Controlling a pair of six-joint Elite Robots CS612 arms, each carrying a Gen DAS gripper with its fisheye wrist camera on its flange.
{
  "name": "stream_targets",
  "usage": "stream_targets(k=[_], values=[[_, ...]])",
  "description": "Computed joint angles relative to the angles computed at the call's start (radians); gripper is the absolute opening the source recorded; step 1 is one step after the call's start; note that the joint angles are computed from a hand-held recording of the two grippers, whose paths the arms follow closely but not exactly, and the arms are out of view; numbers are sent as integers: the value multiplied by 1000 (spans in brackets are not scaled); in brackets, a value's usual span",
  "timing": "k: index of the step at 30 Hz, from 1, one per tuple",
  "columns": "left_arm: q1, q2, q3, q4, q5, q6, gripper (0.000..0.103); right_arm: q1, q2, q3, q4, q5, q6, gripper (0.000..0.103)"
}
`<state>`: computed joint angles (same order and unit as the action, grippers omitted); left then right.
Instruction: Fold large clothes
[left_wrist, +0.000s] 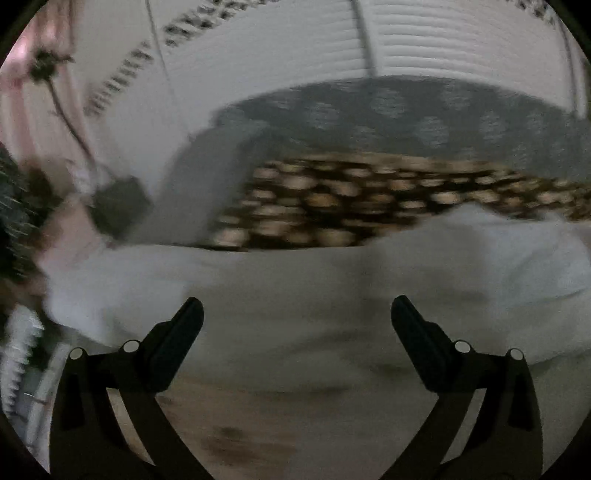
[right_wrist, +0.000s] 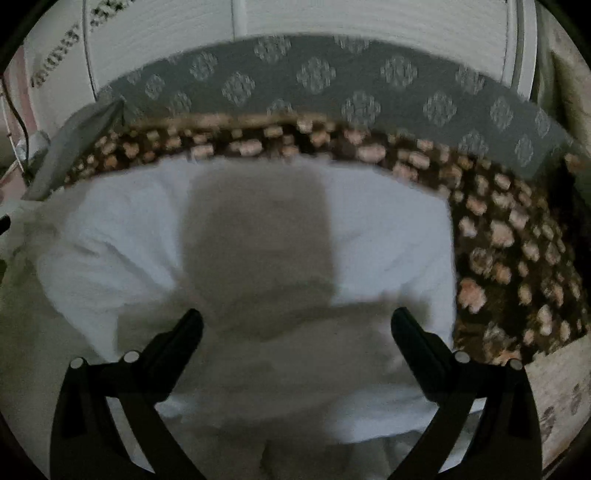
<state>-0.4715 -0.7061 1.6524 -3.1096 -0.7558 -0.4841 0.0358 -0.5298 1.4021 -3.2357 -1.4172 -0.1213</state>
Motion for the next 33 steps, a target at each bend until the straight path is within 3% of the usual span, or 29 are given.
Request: stream_targets(k=[2,4,6,8,10,13,15,17,19,24,28,29,30,33], values=[[17,-15,40,42,64,-7,100,-5,-26,38,-75,7,18,101],[47,-35,87,81,81,-77,100,-16,-58,78,-141,21,44,101],[94,-53,118,67,6,-207,100,-30,-88,113,-193,21,77,101],[128,-56,143,-8,-42,-294,100,-51,-122,157,-247,36,139,101],[145,-50,154,-56,-20,-302,100,-79,-154,202,-290,70,214,101],[152,-48,150,1,47,-231,100,-125,-204,281,-353,106,326,101],[158,-61,141,148,101,-305,100,-131,-223,327,-413,32,352,101],[167,-72,137,219,124,-394,100,-121,-234,365,-470,-105,325,101],[189,-75,150,170,82,-410,100,-123,-236,367,-477,-134,327,101],[219,-68,151,154,48,-483,100,-127,-224,336,-443,-64,330,101],[238,-62,150,66,-34,-485,100,-120,-212,327,-390,-20,307,101],[247,-58,153,1,-76,-465,94,-118,-208,320,-370,-14,304,101],[252,-54,156,-52,-116,-436,62,-117,-206,317,-359,-6,303,101],[251,-48,147,-76,-127,-404,26,-117,-200,306,-315,25,290,101]])
